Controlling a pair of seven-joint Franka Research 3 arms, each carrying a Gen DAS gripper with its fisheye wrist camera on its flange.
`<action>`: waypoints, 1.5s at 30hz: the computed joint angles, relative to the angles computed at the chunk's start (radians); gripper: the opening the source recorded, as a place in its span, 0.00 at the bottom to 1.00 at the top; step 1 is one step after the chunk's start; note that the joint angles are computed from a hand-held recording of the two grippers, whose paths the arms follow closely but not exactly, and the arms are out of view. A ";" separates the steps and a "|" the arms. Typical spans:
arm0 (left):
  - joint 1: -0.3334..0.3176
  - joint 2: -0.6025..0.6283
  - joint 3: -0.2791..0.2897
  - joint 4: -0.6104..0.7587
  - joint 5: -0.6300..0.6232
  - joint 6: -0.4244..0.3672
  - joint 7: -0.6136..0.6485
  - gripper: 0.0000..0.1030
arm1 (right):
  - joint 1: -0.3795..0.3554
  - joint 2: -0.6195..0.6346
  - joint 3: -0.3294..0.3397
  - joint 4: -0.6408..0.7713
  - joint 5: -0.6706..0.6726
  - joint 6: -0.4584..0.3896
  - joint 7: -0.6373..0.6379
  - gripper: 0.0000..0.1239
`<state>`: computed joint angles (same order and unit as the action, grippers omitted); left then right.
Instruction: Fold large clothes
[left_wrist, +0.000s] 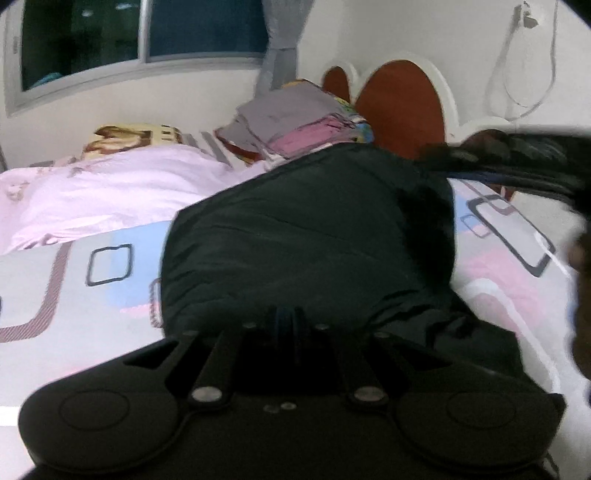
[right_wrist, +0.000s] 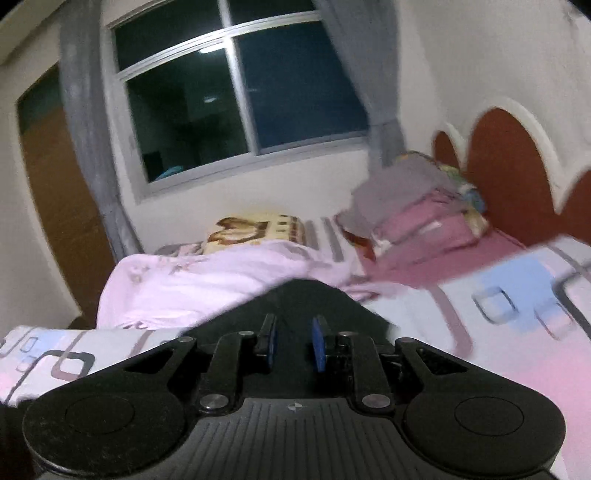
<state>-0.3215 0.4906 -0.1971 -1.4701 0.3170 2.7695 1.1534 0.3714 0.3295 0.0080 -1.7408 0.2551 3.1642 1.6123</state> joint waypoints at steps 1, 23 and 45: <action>0.001 0.001 0.005 0.008 0.002 0.012 -0.005 0.08 | -0.047 0.047 0.046 0.079 -0.045 -0.102 -0.002 0.16; -0.163 0.298 0.193 0.359 0.282 -0.042 -0.283 0.05 | 0.003 0.290 0.004 0.079 0.082 0.214 -0.025 0.13; -0.180 -0.062 0.204 -0.167 0.492 0.156 -0.442 0.20 | 0.383 0.004 -0.330 -0.341 0.225 0.262 -0.036 0.14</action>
<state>-0.5017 0.4283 0.0071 -1.6369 0.8088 2.9250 0.7113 0.7544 0.3337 -0.3225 -2.0815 0.4798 3.4265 1.5767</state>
